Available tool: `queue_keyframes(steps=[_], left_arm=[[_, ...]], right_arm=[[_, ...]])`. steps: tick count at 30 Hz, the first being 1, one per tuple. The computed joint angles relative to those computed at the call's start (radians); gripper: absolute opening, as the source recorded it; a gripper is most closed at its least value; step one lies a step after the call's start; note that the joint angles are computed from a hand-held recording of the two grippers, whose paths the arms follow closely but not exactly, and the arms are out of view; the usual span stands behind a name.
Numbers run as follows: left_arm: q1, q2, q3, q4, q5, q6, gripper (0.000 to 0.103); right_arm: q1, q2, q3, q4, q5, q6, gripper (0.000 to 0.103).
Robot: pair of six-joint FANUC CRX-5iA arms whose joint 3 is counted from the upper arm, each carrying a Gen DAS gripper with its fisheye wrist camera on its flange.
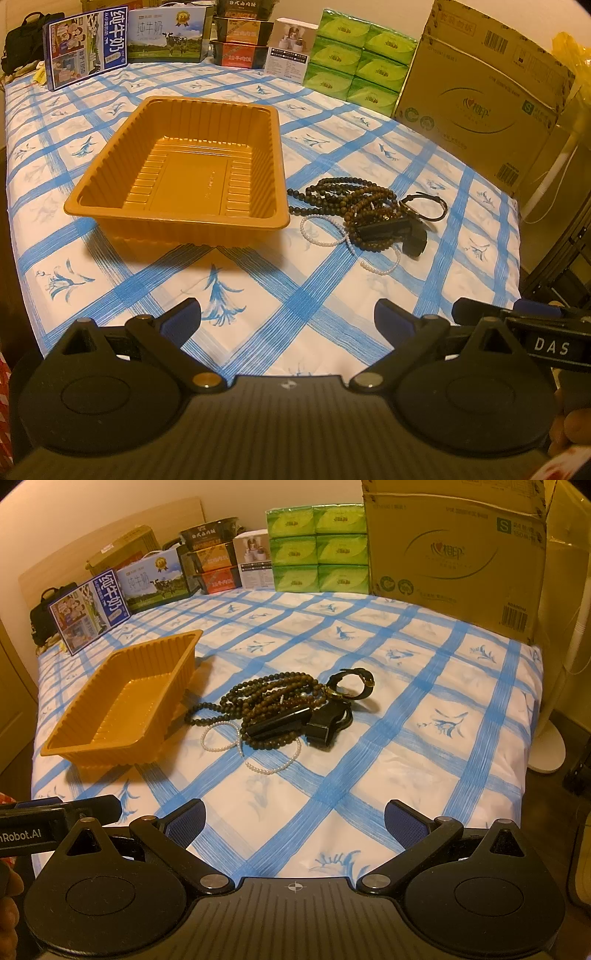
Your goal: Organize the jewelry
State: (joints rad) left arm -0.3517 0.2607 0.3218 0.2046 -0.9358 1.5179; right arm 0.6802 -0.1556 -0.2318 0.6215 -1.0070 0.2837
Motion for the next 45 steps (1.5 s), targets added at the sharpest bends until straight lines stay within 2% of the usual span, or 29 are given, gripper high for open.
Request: queue_keyframes(steps=[3,5,8,13,16,19,25,26,29,31,33,35,39,40,45], left_arm=[[0.002,0.001,0.001,0.007,0.004,0.007,0.099],[0.013,-0.009,-0.026,0.038,0.035,0.011,0.097],[0.054,-0.049,-0.131,0.148,0.138,0.012,0.097],[0.114,-0.117,-0.306,0.313,0.378,0.063,0.097],[0.142,-0.132,-0.367,0.363,0.494,0.109,0.095],[0.168,-0.119,-0.391,0.394,0.561,0.147,0.088],[0.182,-0.072,-0.46,0.624,0.688,0.016,0.075],[0.18,-0.061,-0.462,0.658,0.697,-0.006,0.074],[0.194,-0.019,-0.415,0.61,0.676,0.057,0.062],[0.196,0.007,-0.382,0.59,0.661,0.078,0.06],[0.188,0.026,-0.382,0.679,0.673,0.004,0.048],[0.181,0.047,-0.377,0.757,0.675,-0.049,0.045],[0.186,0.077,-0.346,0.736,0.651,-0.017,0.038],[0.182,0.079,-0.351,0.759,0.655,-0.036,0.037],[0.186,0.087,-0.335,0.699,0.649,0.013,0.027]], right_arm=[[0.0,-0.001,-0.001,0.001,0.001,-0.002,0.103],[0.0,-0.001,-0.002,0.003,0.002,-0.004,0.103],[-0.001,-0.001,-0.006,0.01,0.005,-0.011,0.103],[-0.012,0.001,-0.017,0.018,0.048,-0.023,0.103],[-0.025,0.014,-0.014,0.011,0.082,-0.021,0.103],[-0.033,0.032,-0.005,0.005,0.097,-0.013,0.102],[-0.047,0.074,0.025,-0.011,0.103,0.017,0.102],[-0.049,0.082,0.032,-0.016,0.102,0.026,0.102],[-0.058,0.098,0.047,-0.04,0.101,0.054,0.102],[-0.063,0.108,0.056,-0.049,0.099,0.067,0.102],[-0.067,0.119,0.064,-0.058,0.099,0.076,0.102],[-0.069,0.129,0.072,-0.061,0.098,0.084,0.102],[-0.076,0.143,0.086,-0.071,0.105,0.1,0.102],[-0.078,0.146,0.089,-0.072,0.107,0.103,0.102],[-0.084,0.158,0.1,-0.077,0.115,0.112,0.102]])
